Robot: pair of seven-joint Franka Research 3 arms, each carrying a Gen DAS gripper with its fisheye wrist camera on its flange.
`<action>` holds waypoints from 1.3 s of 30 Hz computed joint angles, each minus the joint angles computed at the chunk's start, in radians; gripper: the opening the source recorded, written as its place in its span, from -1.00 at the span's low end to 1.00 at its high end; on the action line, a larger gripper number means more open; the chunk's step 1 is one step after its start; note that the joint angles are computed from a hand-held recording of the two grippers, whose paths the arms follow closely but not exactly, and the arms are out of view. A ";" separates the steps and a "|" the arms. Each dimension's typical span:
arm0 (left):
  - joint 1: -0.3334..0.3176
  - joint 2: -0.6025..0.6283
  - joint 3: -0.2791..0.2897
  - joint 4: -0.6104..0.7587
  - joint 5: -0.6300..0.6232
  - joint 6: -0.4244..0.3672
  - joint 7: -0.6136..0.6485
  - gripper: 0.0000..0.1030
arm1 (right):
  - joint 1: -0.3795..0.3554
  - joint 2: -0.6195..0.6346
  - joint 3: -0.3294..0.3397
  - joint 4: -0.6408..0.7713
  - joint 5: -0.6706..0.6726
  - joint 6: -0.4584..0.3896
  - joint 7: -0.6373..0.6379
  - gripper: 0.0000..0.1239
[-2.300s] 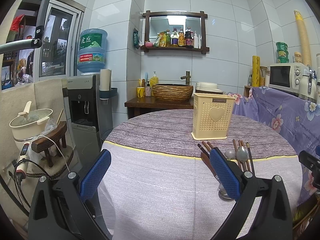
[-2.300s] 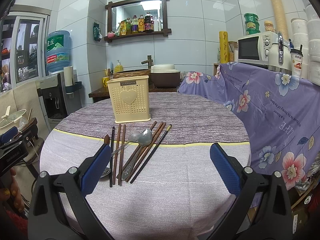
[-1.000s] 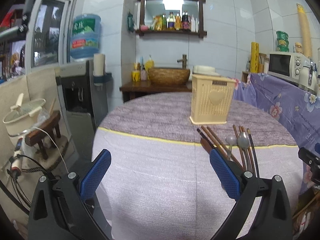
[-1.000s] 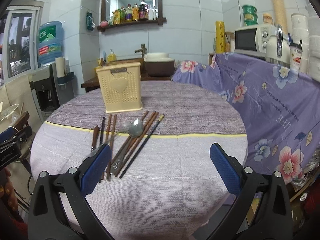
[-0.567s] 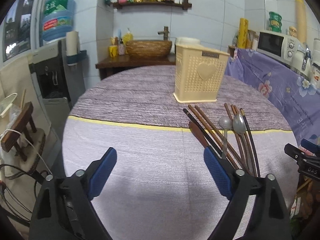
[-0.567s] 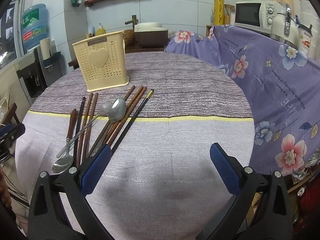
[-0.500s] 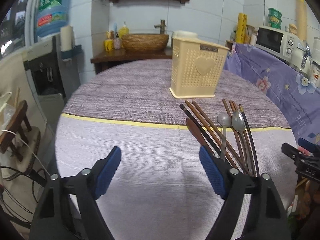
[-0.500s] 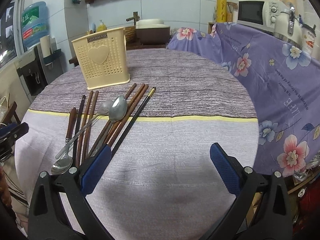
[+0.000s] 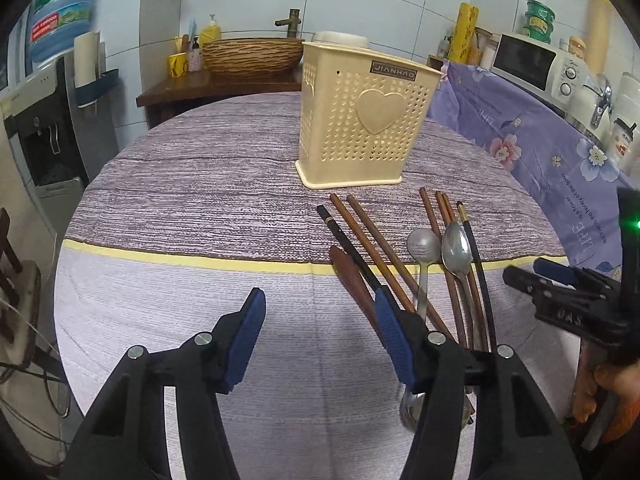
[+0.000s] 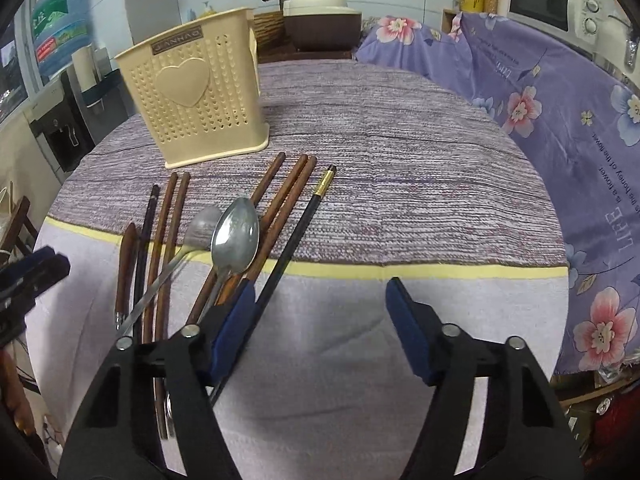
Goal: Organize utensils
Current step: 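Move both tools forward over the pile of utensils, then grasp the wooden-handled spoon with the left tool while the right tool grasps the black chopstick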
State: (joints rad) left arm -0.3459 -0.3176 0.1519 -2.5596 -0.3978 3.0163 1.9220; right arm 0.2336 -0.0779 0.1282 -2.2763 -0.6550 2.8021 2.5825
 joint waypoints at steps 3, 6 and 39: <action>0.023 0.019 -0.023 0.013 0.021 -0.017 -0.019 0.11 | 0.015 0.049 -0.008 0.054 0.075 -0.026 -0.058 -0.11; 0.042 0.035 -0.042 0.027 0.028 -0.037 -0.030 0.11 | 0.035 0.091 -0.028 0.102 0.111 -0.052 -0.070 -0.24; 0.176 0.158 -0.168 0.162 0.018 -0.190 -0.127 -0.04 | 0.152 0.271 -0.166 0.332 0.086 -0.165 -0.183 -0.84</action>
